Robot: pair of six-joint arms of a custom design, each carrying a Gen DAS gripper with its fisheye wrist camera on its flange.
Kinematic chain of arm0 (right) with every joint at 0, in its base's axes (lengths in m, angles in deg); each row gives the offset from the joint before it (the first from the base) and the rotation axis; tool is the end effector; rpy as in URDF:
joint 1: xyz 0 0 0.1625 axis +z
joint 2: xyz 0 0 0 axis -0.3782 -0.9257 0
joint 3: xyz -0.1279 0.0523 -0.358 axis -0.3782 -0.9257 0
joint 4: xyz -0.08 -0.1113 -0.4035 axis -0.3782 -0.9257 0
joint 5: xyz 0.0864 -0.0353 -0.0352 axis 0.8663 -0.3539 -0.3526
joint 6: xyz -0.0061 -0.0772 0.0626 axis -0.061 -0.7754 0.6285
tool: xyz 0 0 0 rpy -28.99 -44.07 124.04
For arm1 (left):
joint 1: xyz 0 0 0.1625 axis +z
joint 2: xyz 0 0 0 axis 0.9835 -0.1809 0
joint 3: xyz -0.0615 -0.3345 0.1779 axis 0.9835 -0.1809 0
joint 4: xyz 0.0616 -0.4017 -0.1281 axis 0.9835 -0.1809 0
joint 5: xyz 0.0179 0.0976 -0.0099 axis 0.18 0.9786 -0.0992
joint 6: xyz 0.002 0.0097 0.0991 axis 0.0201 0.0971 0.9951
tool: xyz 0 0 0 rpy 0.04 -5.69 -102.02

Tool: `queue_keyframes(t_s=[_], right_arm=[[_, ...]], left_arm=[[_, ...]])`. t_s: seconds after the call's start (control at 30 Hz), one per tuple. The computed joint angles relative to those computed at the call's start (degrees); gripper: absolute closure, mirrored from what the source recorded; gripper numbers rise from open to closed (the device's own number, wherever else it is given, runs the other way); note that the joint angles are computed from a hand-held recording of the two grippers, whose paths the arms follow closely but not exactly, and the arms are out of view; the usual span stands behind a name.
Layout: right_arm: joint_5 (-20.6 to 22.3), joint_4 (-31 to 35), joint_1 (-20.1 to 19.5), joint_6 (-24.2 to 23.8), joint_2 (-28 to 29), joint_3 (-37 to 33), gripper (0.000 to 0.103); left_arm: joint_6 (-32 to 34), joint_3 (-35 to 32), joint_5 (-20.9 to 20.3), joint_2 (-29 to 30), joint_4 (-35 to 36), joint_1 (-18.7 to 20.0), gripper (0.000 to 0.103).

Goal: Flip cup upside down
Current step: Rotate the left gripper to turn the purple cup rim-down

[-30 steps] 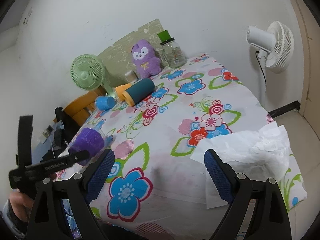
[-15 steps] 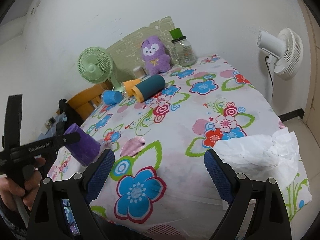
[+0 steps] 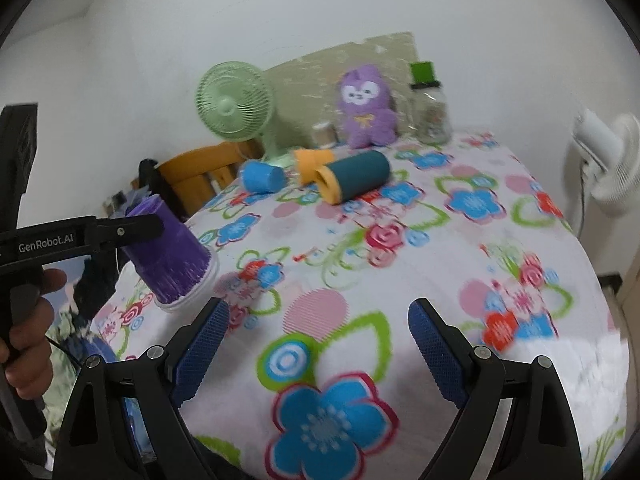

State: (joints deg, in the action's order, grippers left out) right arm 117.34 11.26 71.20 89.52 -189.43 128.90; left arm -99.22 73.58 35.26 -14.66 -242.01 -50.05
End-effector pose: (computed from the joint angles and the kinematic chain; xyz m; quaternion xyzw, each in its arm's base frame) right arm -0.0300 -0.2764 0.1956 0.0450 -0.8148 0.5083 0.2750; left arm -0.3266 -0.4044 -0.0393 0.3778 0.8718 -0.2359 0.2037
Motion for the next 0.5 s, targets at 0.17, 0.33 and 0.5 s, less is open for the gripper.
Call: queue_keyframes(t_s=[0.17, 0.33, 0.5], right_arm=[[4.5, -1.8, 6.2, -0.1, 4.6, -2.6, 0.01], [7.5, -2.3, 10.6, 0.2, 7.7, -4.9, 0.01], [10.0, -3.1, 14.5, -0.5, 9.8, -6.0, 0.01]], left_arm=[[-0.2, -0.6, 0.8, -0.5, 1.3, 0.8, 0.047], [-0.5, -0.9, 1.3, -1.0, 2.1, 1.7, 0.047], [-0.7, -1.5, 1.5, -1.4, 3.2, 2.7, 0.047]])
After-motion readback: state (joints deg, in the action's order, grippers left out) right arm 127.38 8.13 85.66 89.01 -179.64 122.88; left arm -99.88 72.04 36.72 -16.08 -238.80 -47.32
